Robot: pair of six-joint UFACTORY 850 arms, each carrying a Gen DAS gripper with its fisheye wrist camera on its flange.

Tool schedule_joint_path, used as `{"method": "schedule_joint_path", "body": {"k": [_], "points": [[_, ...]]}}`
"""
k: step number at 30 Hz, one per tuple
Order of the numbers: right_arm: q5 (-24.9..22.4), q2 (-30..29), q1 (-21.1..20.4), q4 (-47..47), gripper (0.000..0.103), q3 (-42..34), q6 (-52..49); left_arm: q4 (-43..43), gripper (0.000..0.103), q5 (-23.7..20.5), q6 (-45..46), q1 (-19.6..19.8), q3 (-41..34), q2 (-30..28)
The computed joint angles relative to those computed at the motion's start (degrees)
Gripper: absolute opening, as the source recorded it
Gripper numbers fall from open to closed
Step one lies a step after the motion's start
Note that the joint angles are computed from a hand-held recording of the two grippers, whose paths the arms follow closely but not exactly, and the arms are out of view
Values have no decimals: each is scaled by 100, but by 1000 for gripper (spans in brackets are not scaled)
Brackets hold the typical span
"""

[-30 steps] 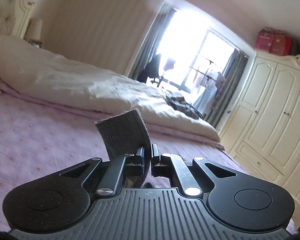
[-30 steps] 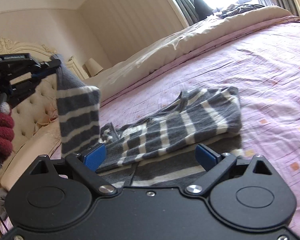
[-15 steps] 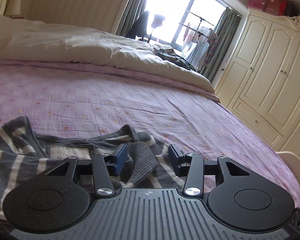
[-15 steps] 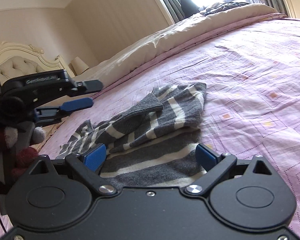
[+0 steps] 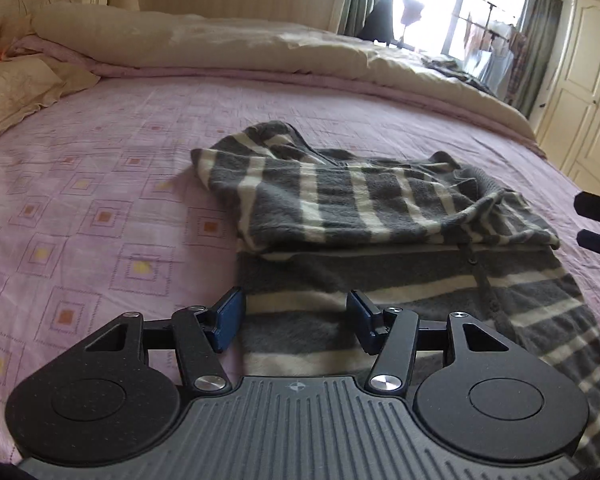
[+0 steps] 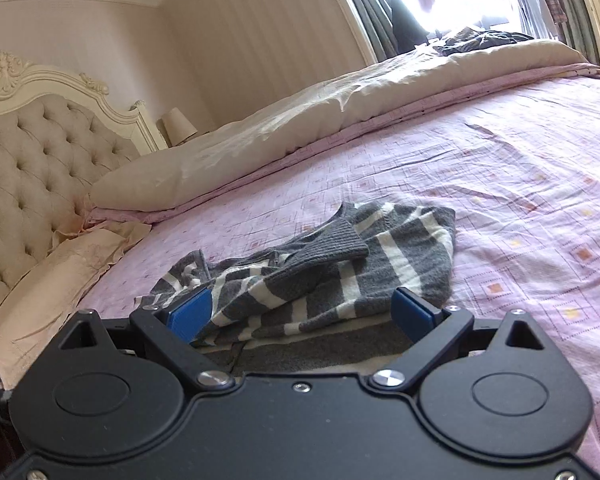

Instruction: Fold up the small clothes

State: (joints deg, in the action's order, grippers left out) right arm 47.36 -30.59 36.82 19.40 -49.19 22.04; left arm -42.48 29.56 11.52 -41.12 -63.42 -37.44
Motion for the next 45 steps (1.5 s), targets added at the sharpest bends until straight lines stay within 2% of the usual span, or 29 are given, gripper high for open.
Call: {"method": "schedule_joint_path", "body": {"k": [3,6,13,16,18,19,24,27,28,30,32,34,38,43,45], "points": [[-86,-78,-118,-167,97,-209,-38,40,55,432,-26,-50,369,116],[-361,-257,-324,-380,96,-565,39,265,55,965,-532,-130,643,141],[-1387,-839,-730,-658,70,-1567,87,734,55,1109,-1298,-20,776,170],[-1803,-1033,-789,-686,66,-1867,-22,706,55,1126,-1274,-30,781,161],[-2022,-1086,-819,-932,50,-1945,186,678,55,1118,-1241,-37,766,151],[-2050,-1073,-837,-1140,14,-1926,378,691,55,1120,-1259,-36,775,159],[-1616,-634,-693,-788,15,-1285,8,787,55,1147,-1395,-28,818,176],[-1801,-464,-608,-371,17,-1062,-270,700,55,1099,-1271,-42,799,184],[-1928,-458,-606,-327,22,-1057,-366,664,55,1071,-1215,-46,786,190],[-1847,-460,-604,-371,25,-1000,-450,625,55,899,-1045,-23,741,227],[-1765,-457,-622,-384,49,-982,-439,631,55,580,-1008,33,698,329],[-1692,-476,-649,-530,59,-997,-341,970,56,414,-1486,134,710,470],[-1615,-544,-662,-769,59,-1039,-148,1394,56,184,-2044,333,473,583],[-1558,-609,-668,-955,59,-1041,108,1651,57,-758,-2426,614,-439,162],[-1525,-617,-671,-985,59,-1031,135,2119,56,-1116,-3032,735,-807,-99]]}}
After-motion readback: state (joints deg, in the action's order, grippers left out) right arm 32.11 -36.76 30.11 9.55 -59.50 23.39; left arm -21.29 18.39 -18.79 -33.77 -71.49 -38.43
